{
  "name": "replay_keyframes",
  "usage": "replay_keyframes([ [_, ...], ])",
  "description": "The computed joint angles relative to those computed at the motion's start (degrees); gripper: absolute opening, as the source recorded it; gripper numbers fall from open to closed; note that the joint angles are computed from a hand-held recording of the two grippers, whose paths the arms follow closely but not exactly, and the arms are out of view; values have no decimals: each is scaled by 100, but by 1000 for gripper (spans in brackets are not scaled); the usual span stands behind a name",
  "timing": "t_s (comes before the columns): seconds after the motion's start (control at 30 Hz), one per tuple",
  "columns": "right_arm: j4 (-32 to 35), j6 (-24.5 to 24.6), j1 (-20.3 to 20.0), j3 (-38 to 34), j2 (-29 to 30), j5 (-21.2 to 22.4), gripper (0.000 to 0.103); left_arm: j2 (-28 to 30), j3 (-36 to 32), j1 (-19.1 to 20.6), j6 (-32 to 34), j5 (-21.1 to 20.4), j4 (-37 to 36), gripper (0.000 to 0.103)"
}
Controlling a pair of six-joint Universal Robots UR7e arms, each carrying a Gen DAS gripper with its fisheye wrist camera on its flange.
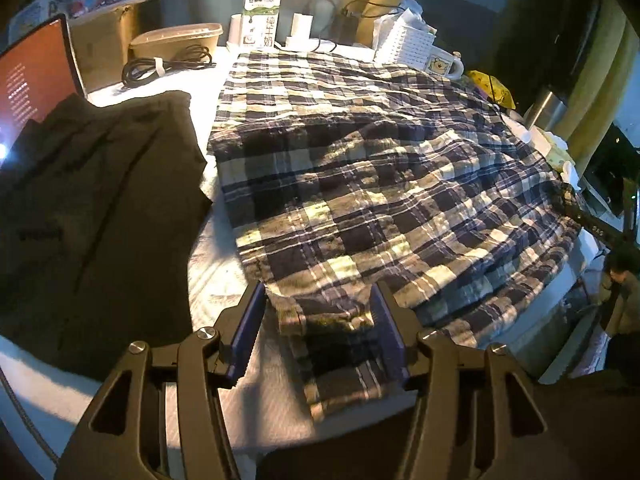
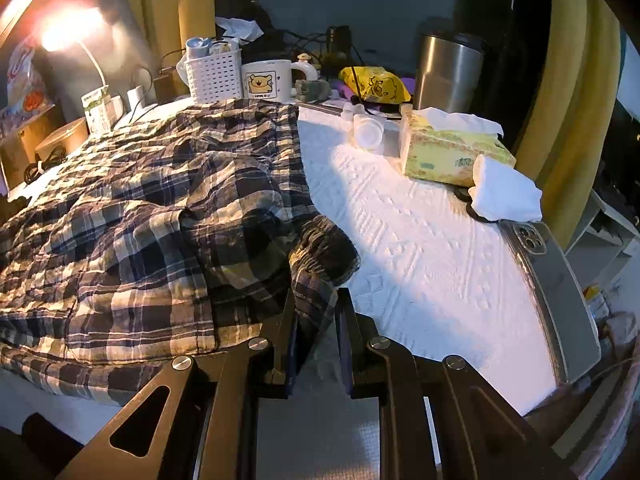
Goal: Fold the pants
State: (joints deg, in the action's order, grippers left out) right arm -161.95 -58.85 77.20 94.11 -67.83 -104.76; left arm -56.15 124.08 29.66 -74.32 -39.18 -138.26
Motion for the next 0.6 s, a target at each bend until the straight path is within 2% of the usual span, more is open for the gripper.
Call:
replay_keyframes([
  [0.03,1,-11,0,-4,4,-3,17,22,-14,22,-5,-28,20,49],
  [0.07,-6,-23,2,-4,7,-17,17,18,-37,20,-69,-48,156,36],
  [0.1,4,-31,6,-9,13,-36,17,25,-114,-10,-198,-13,532,30],
  [0.13,53,-11,13,-23,17,-70,17,15,-183,-30,-244,-68,823,20],
  [0.17,51,-13,13,-21,20,-75,17,-13,-216,-51,-325,-142,1027,15],
  [0.23,72,2,13,-56,44,-95,19,-114,-164,-112,-494,-291,1181,15],
  [0.27,34,16,18,-58,65,-121,25,-152,-163,-150,-614,-335,1323,15],
  [0.33,-52,53,26,-91,108,-172,46,-290,-147,-241,-914,-442,1652,15],
  [0.37,-73,105,25,-116,119,-172,62,-354,-131,-270,-1019,-458,1733,15],
  [0.4,-89,153,28,-131,114,-164,70,-455,-113,-310,-1176,-425,1878,15],
  [0.53,-116,197,73,-194,63,-68,70,-789,-110,-404,-1630,45,2358,15],
  [0.6,-74,217,110,-277,76,-11,70,-812,-241,-287,-1622,273,2599,16],
])
